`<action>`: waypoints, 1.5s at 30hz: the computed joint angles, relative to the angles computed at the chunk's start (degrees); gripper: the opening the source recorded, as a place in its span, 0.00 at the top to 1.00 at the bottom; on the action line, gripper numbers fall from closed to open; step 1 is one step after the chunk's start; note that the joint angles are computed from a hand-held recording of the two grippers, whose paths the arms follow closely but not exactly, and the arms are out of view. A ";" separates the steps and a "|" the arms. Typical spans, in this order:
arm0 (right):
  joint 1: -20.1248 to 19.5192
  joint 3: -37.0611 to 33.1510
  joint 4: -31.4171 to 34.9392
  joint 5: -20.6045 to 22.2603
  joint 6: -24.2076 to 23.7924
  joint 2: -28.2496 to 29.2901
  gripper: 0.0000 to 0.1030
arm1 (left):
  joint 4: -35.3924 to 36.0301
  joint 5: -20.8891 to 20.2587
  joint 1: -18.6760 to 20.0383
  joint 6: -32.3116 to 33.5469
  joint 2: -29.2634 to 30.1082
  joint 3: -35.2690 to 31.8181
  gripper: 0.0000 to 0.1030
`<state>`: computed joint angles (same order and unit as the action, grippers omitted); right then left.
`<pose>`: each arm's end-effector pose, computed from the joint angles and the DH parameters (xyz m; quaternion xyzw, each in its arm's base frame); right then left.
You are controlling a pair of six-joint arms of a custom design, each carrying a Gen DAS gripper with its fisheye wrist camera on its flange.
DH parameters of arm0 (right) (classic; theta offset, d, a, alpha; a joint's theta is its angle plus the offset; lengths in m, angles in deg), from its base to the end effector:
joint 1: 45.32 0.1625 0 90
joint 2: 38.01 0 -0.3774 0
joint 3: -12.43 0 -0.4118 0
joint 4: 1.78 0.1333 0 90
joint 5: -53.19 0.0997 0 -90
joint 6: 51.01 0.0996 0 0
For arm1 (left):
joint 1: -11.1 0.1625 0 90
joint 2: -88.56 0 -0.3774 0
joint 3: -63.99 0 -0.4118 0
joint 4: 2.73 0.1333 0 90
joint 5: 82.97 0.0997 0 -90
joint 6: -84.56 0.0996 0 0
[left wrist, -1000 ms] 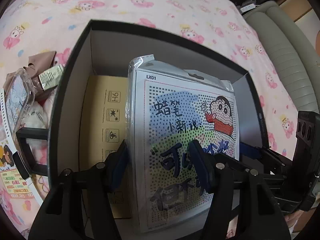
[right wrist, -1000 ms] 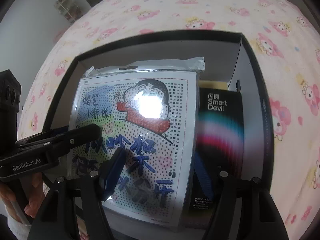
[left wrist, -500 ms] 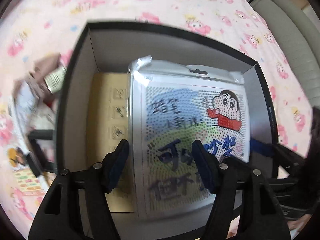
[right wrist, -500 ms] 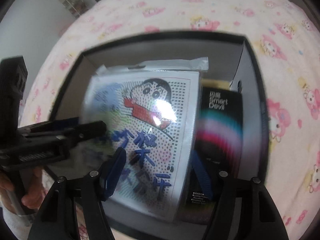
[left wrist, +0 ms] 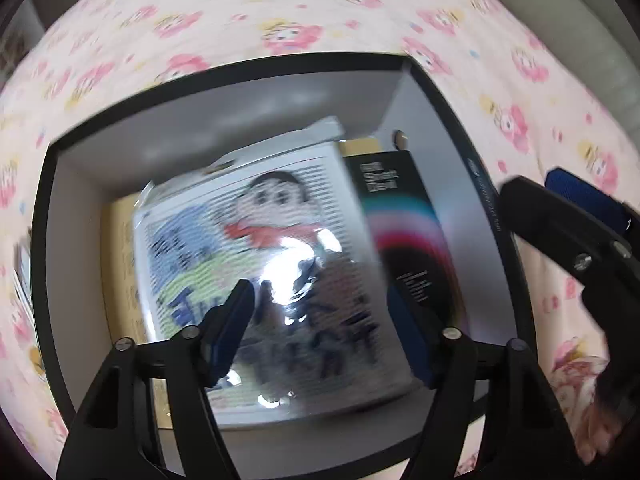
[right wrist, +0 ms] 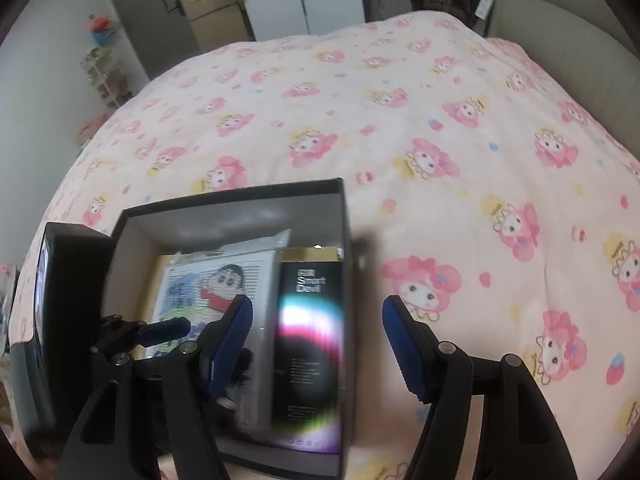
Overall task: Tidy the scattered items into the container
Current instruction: 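Lower the Shin-chan kit into the black box beside the purple box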
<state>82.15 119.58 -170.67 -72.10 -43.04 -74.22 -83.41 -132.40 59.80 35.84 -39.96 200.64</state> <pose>0.3941 -0.3896 -0.0705 0.2217 -0.9247 0.1777 0.2534 -0.0129 -0.3148 0.2975 -0.0075 0.9286 -0.1418 0.3429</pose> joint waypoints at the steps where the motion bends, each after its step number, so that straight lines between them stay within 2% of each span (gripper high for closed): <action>1: -0.24 0.27 0.40 -0.26 0.34 -0.15 0.37 | -1.46 -0.59 0.30 0.70 1.32 -0.12 0.29; 3: -0.82 -0.27 1.80 -1.84 1.15 0.27 0.37 | -3.61 -1.86 2.07 1.32 4.22 -0.89 0.27; 6: -1.82 -0.22 2.40 -1.07 2.00 0.43 0.37 | 0.64 0.15 2.83 -2.51 6.57 -1.77 0.29; 8: -1.92 0.06 2.36 -0.74 1.95 0.20 0.37 | 1.06 0.70 4.29 -2.63 6.98 -1.63 0.27; 13: -0.53 0.53 -1.57 0.84 -0.22 0.55 0.37 | 6.98 2.20 6.45 -5.50 2.25 -1.97 0.28; 16: 0.32 0.18 -2.89 2.76 -1.94 1.37 0.37 | 2.77 -1.63 10.10 0.13 -3.07 -1.66 0.29; 18: 0.46 -1.24 -1.32 4.20 -2.57 2.44 0.37 | 0.52 -3.44 11.49 3.30 -6.15 -1.59 0.30; 21: -0.43 -5.98 4.23 7.27 -1.67 5.13 0.38 | -0.22 -1.07 11.98 5.02 -9.46 -2.26 0.30; 24: -1.52 -11.58 10.76 9.40 0.12 8.28 0.38 | -6.82 0.34 16.22 8.13 -7.78 -4.25 0.32; 26: -1.91 -15.25 14.05 9.04 0.60 10.77 0.38 | -11.66 0.94 19.29 10.92 -5.90 -4.84 0.36; 28: -2.07 -17.73 15.47 7.93 0.20 12.90 0.38 | -18.29 0.62 22.78 15.87 -2.78 -5.33 0.44; 30: -2.33 -19.79 16.78 7.81 -0.31 14.79 0.38 | -23.33 0.09 25.61 19.71 0.51 -5.98 0.60; 34: -2.88 -21.76 17.75 7.86 -2.83 16.91 0.38 | -31.71 -0.34 30.04 24.61 8.24 -8.04 0.62; 37: -3.21 -21.95 19.30 7.95 -3.12 17.20 0.37 | -33.04 1.87 30.78 25.69 10.44 -8.54 0.62; 39: -3.65 -21.70 20.15 9.82 -3.12 16.83 0.38 | -29.96 3.18 31.06 24.34 11.11 -9.32 0.62; 45: -3.24 -20.93 21.14 9.46 -4.21 16.71 0.37 | -26.52 1.27 31.39 24.28 9.75 -8.34 0.62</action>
